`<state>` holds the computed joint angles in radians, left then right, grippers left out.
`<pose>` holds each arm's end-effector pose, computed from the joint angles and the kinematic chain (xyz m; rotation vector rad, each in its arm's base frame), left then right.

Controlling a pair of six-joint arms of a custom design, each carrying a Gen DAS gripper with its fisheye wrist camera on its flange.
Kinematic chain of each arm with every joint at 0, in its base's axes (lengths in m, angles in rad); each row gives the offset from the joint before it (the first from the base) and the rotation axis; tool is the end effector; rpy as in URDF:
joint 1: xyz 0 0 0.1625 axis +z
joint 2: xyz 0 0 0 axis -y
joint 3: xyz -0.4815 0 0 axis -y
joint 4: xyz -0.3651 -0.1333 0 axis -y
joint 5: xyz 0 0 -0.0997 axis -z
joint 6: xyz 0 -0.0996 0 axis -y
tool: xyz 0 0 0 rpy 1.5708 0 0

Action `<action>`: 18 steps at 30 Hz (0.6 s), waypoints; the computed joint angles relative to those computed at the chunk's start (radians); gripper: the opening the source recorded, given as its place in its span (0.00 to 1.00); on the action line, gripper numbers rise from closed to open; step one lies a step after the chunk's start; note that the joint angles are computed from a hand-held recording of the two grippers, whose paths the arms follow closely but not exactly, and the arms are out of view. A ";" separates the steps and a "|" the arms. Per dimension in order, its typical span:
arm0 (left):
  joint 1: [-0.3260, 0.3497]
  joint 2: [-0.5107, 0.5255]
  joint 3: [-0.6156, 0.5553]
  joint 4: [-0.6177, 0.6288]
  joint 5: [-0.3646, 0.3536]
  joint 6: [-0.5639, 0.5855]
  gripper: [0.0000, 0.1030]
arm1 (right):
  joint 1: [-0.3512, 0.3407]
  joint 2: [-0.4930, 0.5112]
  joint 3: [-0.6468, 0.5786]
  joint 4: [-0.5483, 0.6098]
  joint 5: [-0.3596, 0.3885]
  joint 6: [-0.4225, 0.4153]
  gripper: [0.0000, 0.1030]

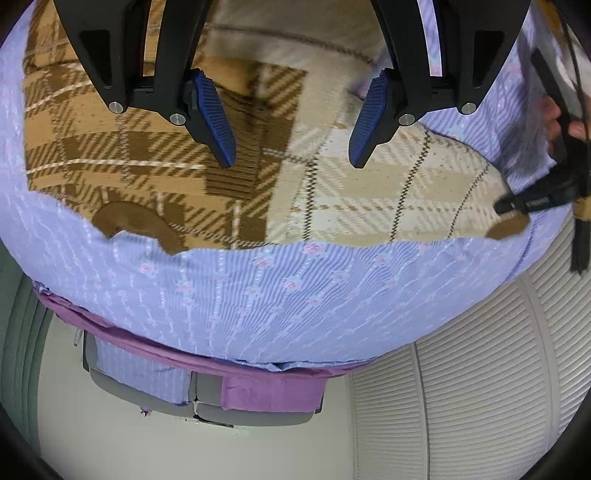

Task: Fold small clothes
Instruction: 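Lift the cream sleeve with the left gripper and fold it over the body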

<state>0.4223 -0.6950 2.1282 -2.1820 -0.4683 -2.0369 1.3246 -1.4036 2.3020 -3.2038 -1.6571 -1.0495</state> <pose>-0.3238 -0.3891 0.0056 -0.3836 2.0798 -1.2751 0.0118 -0.4649 0.3448 0.9544 -2.3549 0.7133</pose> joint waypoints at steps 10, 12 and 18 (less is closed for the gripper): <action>-0.068 0.108 -0.379 0.021 0.088 0.459 0.10 | -0.087 -0.160 -0.175 0.283 0.087 0.004 0.62; -0.067 0.160 -0.470 -0.028 0.086 0.587 0.10 | -0.103 -0.175 -0.225 0.322 0.101 0.019 0.62; -0.036 0.338 -0.754 -0.148 0.011 0.896 0.10 | -0.139 -0.183 -0.369 0.394 0.099 0.039 0.62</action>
<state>0.3866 -0.3571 1.3741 -2.3301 -0.4574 -1.1407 1.1853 -1.5867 1.9328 -2.8097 -1.5580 -1.0110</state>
